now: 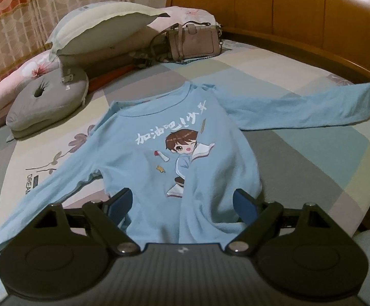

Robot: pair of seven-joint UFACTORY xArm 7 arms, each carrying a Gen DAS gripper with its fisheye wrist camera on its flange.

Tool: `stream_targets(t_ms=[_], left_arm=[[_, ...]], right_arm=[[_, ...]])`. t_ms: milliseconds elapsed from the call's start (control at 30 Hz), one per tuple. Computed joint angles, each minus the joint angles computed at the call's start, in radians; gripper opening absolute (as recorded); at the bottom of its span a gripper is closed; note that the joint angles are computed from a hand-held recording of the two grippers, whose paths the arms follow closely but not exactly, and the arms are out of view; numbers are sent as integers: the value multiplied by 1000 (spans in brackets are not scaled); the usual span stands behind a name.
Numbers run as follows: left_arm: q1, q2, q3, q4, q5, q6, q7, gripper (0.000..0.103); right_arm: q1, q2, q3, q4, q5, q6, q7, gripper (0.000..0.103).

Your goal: Fold clothes

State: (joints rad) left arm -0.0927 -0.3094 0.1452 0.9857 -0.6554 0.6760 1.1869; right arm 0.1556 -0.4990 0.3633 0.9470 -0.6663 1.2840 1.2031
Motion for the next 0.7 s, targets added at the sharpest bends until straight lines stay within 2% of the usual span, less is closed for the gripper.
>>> stream_targets(t_ms=[200,300,333,400,500,600,700], left_arm=[[-1,4,-6,6,4,-2,-7,86],[-5,7,-13,8,9,-6,-9,86],[-8,5,-14,7,7,-6,-8,86],[-13,2,-14,7,4,-3,-1,86],[-19,10,-8,21,-2,17,12,86],[-18,29,0,52,-20,58,26,86],[-9,59,6,96,-49,125,43,86]], right_arm=[[-54,-13,-38,-25,-20,56,15,5],[-74,-19,-70,-48,-31,35,20,7],[-71,-19,-80,-51,-24,6,14,7],[-68,-21,-98,-59,-8,-54,0,19],[-68,-20,-118,-69,18,-157,-28,28],[-54,19,-141,-58,48,-354,-82,30],[-50,143,-162,12,96,-539,-174,30]])
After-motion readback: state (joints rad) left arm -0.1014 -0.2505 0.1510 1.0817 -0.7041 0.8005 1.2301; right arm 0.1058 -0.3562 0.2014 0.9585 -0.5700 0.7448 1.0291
